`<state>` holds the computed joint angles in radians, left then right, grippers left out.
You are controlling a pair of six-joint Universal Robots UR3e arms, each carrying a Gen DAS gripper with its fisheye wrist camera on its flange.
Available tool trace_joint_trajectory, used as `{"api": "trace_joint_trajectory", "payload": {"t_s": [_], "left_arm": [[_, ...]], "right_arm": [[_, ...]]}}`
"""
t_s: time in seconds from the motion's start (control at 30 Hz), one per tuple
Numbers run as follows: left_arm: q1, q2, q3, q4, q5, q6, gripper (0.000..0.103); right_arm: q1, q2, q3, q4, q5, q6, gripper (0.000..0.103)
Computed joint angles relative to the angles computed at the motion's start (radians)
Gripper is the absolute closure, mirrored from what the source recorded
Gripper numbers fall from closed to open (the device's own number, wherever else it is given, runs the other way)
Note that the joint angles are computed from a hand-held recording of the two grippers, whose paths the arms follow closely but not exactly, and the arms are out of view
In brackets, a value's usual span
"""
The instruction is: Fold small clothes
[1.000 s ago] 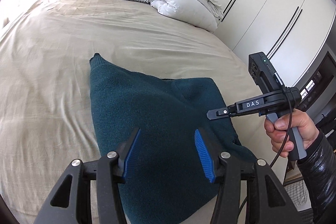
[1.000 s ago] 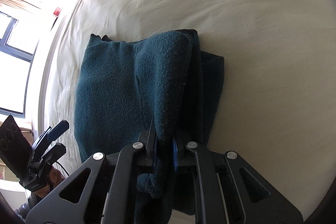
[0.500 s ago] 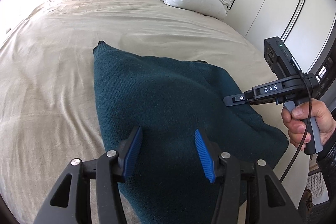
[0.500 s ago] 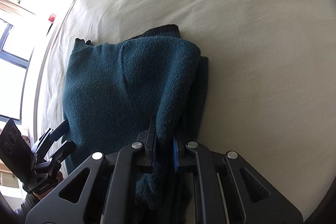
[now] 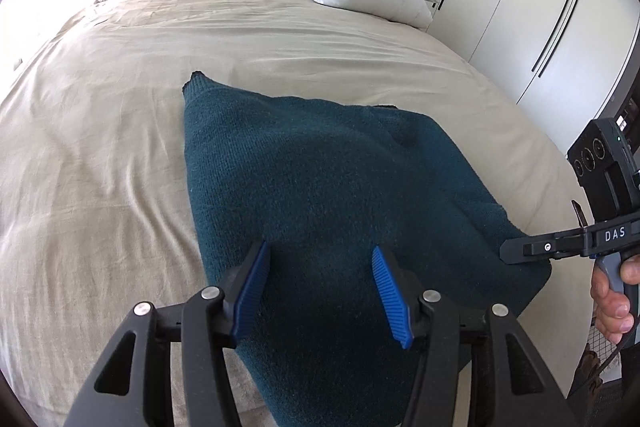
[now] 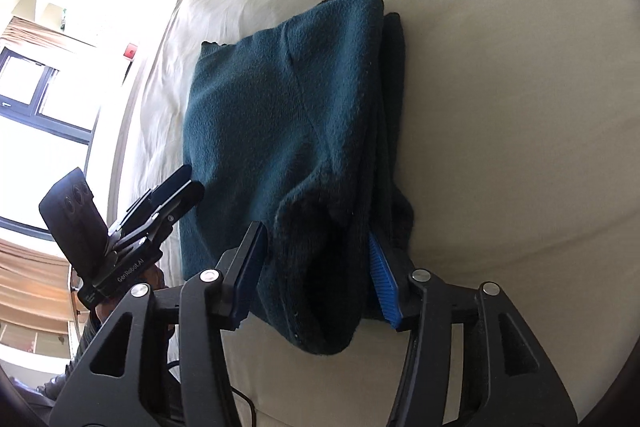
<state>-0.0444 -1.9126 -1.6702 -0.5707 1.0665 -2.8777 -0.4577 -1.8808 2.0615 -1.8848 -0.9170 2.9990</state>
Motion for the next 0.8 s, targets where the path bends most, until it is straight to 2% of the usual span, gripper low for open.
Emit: {"api": "trace_joint_trajectory", "payload": {"t_s": [0.03, 0.07, 0.1, 0.13, 0.2, 0.37, 0.43, 0.53, 0.57, 0.63, 0.67, 0.73, 0.8], "left_arm": [[0.003, -0.001, 0.004, -0.008, -0.004, -0.003, 0.047], [0.005, -0.003, 0.009, -0.013, -0.009, -0.008, 0.047], [0.007, -0.002, 0.008, -0.014, -0.012, -0.011, 0.047], [0.005, -0.002, 0.005, -0.009, -0.011, -0.015, 0.047], [-0.002, -0.006, 0.003, 0.001, 0.000, -0.009, 0.047], [-0.003, -0.030, 0.004, 0.025, -0.004, -0.005, 0.047], [0.003, -0.030, 0.010, 0.014, -0.013, 0.000, 0.047], [0.012, -0.024, 0.005, 0.013, -0.028, -0.014, 0.047], [0.011, -0.024, 0.003, 0.017, -0.025, -0.015, 0.047], [0.005, -0.021, -0.007, 0.030, -0.012, -0.006, 0.046], [0.005, -0.019, -0.009, 0.033, -0.011, -0.002, 0.046], [0.006, -0.011, -0.012, 0.031, -0.009, -0.004, 0.046], [0.009, 0.013, -0.020, 0.030, -0.002, -0.028, 0.046]], "right_arm": [[-0.002, -0.014, 0.040, -0.028, 0.010, 0.007, 0.066], [-0.014, -0.035, 0.080, -0.040, 0.016, 0.013, 0.082], [-0.042, -0.060, 0.113, -0.029, 0.024, 0.012, 0.089], [-0.092, -0.106, 0.150, 0.006, 0.053, -0.006, 0.092], [-0.176, -0.200, 0.224, 0.063, 0.098, -0.049, 0.094], [-0.275, -0.317, 0.430, 0.019, 0.154, -0.105, 0.098], [-0.349, -0.369, 0.482, 0.103, 0.216, -0.169, 0.098], [-0.384, -0.440, 0.472, 0.204, 0.227, -0.202, 0.098], [-0.374, -0.446, 0.463, 0.195, 0.217, -0.183, 0.097], [-0.305, -0.392, 0.462, 0.052, 0.195, -0.090, 0.097], [-0.290, -0.383, 0.451, 0.049, 0.184, -0.086, 0.096], [-0.303, -0.379, 0.390, 0.161, 0.164, -0.145, 0.094], [-0.296, -0.420, 0.327, 0.223, 0.124, -0.127, 0.090]]}}
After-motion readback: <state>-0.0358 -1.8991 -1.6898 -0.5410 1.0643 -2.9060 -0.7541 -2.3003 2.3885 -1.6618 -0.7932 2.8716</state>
